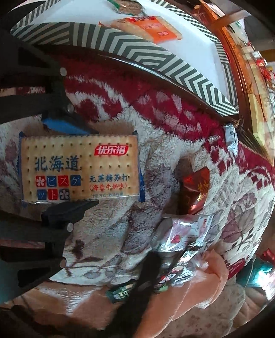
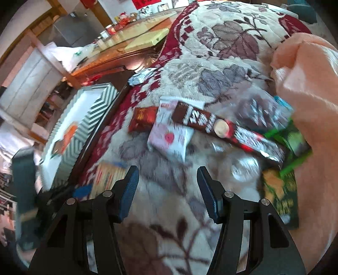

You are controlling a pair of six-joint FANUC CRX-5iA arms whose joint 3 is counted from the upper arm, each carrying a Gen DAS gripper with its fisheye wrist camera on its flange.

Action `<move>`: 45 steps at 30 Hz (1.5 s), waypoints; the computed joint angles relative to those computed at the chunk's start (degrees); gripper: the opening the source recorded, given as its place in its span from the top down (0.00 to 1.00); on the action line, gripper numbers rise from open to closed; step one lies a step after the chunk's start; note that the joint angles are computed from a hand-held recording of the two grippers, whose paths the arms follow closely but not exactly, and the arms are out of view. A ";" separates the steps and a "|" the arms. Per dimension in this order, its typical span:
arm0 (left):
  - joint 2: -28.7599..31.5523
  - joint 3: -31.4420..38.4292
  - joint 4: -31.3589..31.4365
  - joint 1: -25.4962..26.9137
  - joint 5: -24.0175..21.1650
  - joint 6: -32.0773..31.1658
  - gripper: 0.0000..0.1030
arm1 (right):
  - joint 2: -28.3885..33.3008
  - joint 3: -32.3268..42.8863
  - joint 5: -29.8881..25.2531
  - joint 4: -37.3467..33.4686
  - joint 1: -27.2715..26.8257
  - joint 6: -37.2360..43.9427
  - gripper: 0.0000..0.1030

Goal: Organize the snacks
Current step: 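Grasp blue-white cracker pack with left tool while right tool grasps pink strawberry packet, then carry cracker pack into the box with left tool while right tool carries pink packet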

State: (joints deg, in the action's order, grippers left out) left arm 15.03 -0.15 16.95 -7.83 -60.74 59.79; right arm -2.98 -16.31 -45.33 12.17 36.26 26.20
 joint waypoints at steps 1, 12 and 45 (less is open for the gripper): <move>-0.08 -0.05 -0.18 -0.05 0.00 -0.29 0.43 | 1.18 0.73 0.59 0.31 -0.56 -0.39 0.45; -0.10 -0.26 -2.82 -1.46 2.05 1.36 0.23 | 12.48 11.80 -7.43 3.43 -2.00 0.12 0.43; -5.84 -4.97 2.97 2.56 5.24 -11.00 0.45 | -2.27 -2.80 -6.24 7.29 6.21 -4.46 0.48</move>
State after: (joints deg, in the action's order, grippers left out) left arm 9.19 -5.12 19.91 -5.26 -55.50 48.78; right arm -5.25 -19.11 -51.57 19.47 42.47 21.73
